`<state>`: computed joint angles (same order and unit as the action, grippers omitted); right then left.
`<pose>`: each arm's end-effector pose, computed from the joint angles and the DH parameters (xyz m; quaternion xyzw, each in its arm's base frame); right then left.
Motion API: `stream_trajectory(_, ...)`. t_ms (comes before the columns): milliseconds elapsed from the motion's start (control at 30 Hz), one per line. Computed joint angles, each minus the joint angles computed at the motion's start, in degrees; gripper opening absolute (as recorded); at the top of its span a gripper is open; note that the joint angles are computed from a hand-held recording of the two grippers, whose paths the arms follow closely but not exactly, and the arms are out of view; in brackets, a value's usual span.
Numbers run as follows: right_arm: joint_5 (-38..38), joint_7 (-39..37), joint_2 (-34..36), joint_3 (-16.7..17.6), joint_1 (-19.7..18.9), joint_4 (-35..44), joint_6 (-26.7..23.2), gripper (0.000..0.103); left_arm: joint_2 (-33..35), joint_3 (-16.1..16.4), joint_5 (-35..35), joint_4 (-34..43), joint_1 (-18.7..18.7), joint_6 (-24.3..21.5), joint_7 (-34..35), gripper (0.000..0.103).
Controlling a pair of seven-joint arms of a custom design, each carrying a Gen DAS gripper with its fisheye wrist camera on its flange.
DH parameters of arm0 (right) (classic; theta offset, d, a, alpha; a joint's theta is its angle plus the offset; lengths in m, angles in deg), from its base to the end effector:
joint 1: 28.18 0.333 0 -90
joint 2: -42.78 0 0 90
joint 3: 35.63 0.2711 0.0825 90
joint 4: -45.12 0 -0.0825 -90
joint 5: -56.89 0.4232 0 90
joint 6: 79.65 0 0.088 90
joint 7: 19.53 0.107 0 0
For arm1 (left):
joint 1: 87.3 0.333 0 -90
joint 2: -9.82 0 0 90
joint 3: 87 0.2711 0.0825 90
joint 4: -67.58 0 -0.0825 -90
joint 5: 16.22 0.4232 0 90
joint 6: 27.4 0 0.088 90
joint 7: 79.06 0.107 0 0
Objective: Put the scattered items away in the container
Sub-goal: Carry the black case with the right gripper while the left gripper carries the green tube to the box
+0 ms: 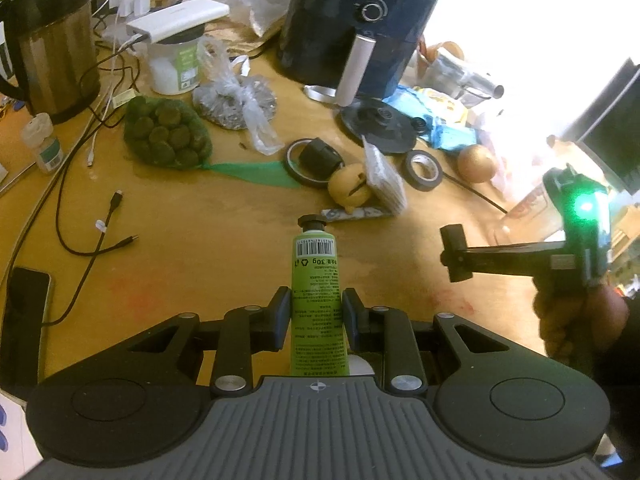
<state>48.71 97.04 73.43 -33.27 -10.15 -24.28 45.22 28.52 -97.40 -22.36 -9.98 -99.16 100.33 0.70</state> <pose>0.7215 0.2547 0.4719 -0.6676 0.7106 -0.1311 0.1790 0.6767 -0.2591 0.5575 -0.6282 0.7246 -0.2759 0.0644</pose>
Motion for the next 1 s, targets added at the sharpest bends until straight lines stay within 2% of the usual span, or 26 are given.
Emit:
stream_trajectory(333, 1.4, 2.6, -13.7, 0.8, -1.1, -15.3, 5.5, 0.034, -1.6, -0.6, -0.9, -2.1, -0.4, 1.2, 1.4, 0.028)
stream_trajectory(633, 4.7, 3.7, -23.3, 1.9, -1.8, -25.9, 8.4, 0.034, -3.1, -1.3, -2.5, -4.2, -0.6, 0.7, 3.9, 0.027)
stream_trajectory(867, 10.4, 1.5, -28.7, 2.4, -1.8, -32.7, 10.7, 0.034, -3.8, -1.7, -4.4, -5.4, -0.6, -1.5, 6.2, 0.027)
stream_trajectory(1000, 14.4, -2.1, -31.0, 2.5, -1.3, -36.3, 12.3, 0.034, -3.8, -2.1, -5.7, -6.2, -0.5, -3.0, 9.1, 0.028)
